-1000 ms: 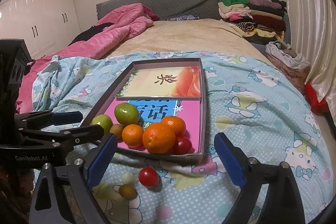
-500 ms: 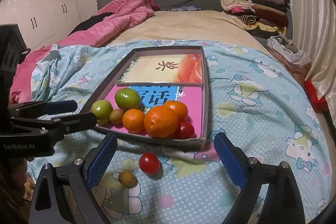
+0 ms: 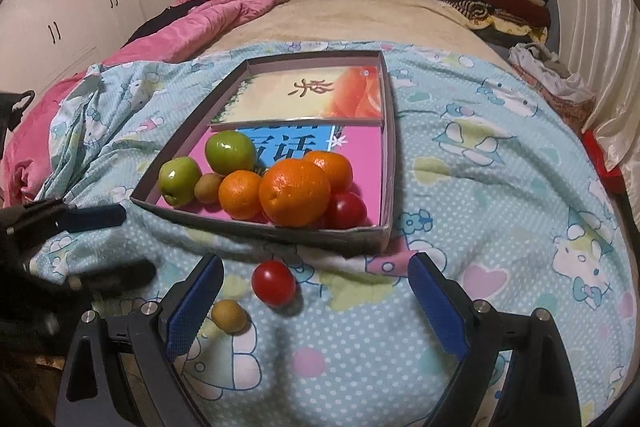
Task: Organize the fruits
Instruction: 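Withdraw both tools toward the remaining kiwi and red tomato, then close the left tool on the second kiwi while the right tool grasps the red tomato, then carry the kiwi with the left tool while the right carries the tomato into the tray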
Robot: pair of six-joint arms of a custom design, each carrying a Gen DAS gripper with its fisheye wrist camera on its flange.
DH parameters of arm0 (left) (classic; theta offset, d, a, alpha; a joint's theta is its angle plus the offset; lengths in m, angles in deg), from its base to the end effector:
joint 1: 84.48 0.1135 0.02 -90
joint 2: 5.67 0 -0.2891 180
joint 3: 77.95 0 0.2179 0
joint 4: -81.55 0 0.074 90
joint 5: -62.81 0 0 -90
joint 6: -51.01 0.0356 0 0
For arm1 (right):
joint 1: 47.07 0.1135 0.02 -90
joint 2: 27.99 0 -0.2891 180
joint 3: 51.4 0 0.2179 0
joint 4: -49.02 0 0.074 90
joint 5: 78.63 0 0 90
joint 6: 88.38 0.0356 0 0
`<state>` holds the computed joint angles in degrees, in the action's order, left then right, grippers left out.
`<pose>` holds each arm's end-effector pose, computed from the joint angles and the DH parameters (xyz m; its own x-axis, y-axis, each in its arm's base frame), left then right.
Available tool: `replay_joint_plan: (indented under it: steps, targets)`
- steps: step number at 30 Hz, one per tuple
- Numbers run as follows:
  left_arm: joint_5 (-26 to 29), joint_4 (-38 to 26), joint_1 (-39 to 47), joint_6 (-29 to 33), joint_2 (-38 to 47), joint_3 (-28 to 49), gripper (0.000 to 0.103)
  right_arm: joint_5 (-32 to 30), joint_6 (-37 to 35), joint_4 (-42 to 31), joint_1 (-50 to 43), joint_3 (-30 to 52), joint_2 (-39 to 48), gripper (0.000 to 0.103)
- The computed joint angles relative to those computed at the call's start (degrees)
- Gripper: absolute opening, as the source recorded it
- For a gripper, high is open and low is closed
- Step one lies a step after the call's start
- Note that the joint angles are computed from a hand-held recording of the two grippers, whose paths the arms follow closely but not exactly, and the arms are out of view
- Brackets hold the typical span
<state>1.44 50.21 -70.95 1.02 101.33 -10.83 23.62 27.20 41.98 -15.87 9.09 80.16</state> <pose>0.3011 0.0549 0.1506 -0.7406 0.4022 -0.5382 0.5494 0.8237 -0.1405 0.2774 0.1591 0.1384 -0.8030 0.0070 -0.5960 -0.0606 0.9938 0.0933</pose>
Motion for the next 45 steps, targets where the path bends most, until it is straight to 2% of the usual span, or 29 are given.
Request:
replay_joint_plan:
  steps: [4, 7, 11, 13, 15, 18, 22, 26, 32, 37, 45]
  targets:
    - [-1.38, 0.89, -1.93, 2.1, 0.25, -2.06, 0.072, -2.62, -0.19, -0.07, -0.74, 0.17, 0.52, 0.09]
    - [-0.49, -0.97, -2.36, 3.84, 1.27, -1.65, 0.072, -5.62, -0.15, -0.1, -1.73, 0.33, 1.11, 0.08]
    - [0.26, -2.87, -3.27, 4.19, 3.65, -0.42, 0.06, -10.21, -0.53, -0.57, -3.36, 1.2, 2.67, 0.067]
    - [-0.09, -2.78, -4.11, 4.03, 4.59, -0.43, 0.058, -11.43, -1.34, -1.25, -3.52, 2.22, 3.65, 0.061]
    - [-0.85, -1.51, -4.92, 3.57, 4.88, -1.11, 0.051, -12.06, -2.3, -2.01, -3.34, 3.46, 4.85, 0.054]
    - [-0.78, -0.27, -5.44, 3.39, 5.04, -1.83, 0.05, -11.67, -3.85, -3.79, -2.75, 5.67, 6.78, 0.045]
    - [0.16, -0.91, -5.52, 2.35, 6.22, -0.38, 0.043, -11.65, -5.13, -4.39, -2.45, 6.9, 8.18, 0.042]
    - [0.94, -2.28, -5.7, 1.46, 7.49, 1.29, 0.041, -11.77, -6.17, -5.6, -2.04, 8.09, 9.23, 0.029]
    - [0.67, -0.04, -7.33, 0.22, 7.73, 0.47, 0.038, -13.19, -5.94, -4.5, -2.86, 6.76, 8.3, 0.029]
    - [-0.07, 1.39, -7.87, -0.9, 8.45, 0.68, 0.026, -15.21, -4.61, -1.74, -4.36, 3.93, 6.16, 0.029]
    - [3.23, -2.39, -4.39, -0.48, 6.66, 2.39, 0.025, -17.07, -3.62, 3.91, -4.81, -0.21, 1.93, 0.029]
